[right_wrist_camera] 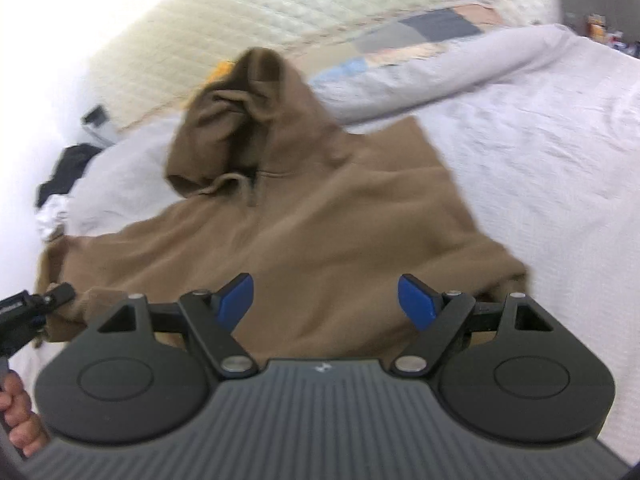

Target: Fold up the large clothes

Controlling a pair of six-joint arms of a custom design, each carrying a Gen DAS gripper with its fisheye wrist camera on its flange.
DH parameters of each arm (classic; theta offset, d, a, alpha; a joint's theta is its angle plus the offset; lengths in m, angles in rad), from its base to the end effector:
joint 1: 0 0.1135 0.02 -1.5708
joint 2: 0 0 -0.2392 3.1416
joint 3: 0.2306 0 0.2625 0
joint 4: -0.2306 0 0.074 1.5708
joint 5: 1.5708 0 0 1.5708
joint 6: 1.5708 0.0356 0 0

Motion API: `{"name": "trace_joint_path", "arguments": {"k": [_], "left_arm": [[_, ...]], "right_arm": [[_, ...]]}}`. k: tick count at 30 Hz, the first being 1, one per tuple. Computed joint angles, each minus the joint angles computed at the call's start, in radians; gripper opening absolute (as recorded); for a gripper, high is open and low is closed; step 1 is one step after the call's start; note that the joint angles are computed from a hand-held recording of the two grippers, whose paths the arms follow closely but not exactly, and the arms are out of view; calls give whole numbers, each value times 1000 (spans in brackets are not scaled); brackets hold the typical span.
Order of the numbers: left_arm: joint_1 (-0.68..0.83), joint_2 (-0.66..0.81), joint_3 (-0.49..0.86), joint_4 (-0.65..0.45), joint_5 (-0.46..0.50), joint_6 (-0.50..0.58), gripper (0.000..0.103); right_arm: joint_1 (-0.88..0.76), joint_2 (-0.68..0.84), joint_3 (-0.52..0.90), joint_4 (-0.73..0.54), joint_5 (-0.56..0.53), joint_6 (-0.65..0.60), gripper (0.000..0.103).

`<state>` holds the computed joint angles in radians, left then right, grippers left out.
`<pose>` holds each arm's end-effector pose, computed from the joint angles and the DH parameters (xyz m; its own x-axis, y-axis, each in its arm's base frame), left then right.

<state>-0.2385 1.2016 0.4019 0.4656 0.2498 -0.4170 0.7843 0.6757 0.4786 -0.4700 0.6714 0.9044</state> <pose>0.2479 -0.0693 0.1596 -0.4760 -0.2882 -0.8309 0.2877 0.8418 -0.4567 0.1401 0.1085 0.2089 -0.4335 0.4369 -0.7882 0.2163 0.8995 0.3796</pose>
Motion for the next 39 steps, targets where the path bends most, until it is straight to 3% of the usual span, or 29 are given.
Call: {"name": "trace_joint_path", "arguments": {"k": [2, 6, 10, 12, 14, 17, 19, 21, 24, 30, 35, 39], "left_arm": [[30, -80, -33, -49, 54, 5, 16], [81, -274, -102, -165, 160, 7, 15], [123, -474, -152, -294, 261, 8, 14], [125, -570, -178, -363, 246, 29, 14], [146, -632, -191, -431, 248, 34, 15], [261, -681, -206, -490, 374, -8, 15], [340, -716, -216, -507, 437, -36, 17], [401, -711, -199, -531, 483, -44, 24], [429, -660, -168, -551, 513, -32, 50], [331, -482, -118, -568, 347, 19, 54], [322, -210, -30, -563, 347, 13, 54], [322, -196, -28, -561, 350, 23, 55]], "right_arm": [[-5, 46, -7, 99, -53, -52, 74], [2, 168, -2, 276, -175, -108, 69], [57, 283, 32, 385, -208, -123, 60], [65, 278, 21, 409, -256, -94, 55], [28, 239, -18, 438, -391, -54, 46], [33, 222, -43, 421, -479, -15, 42], [80, 242, -16, 354, -466, -23, 41], [139, 266, 11, 306, -418, -24, 41], [203, 293, 46, 259, -370, -5, 41], [328, 315, 93, 158, -206, 30, 41], [319, 244, 37, 177, -203, 114, 39], [346, 154, 2, 128, -136, 249, 44]]}}
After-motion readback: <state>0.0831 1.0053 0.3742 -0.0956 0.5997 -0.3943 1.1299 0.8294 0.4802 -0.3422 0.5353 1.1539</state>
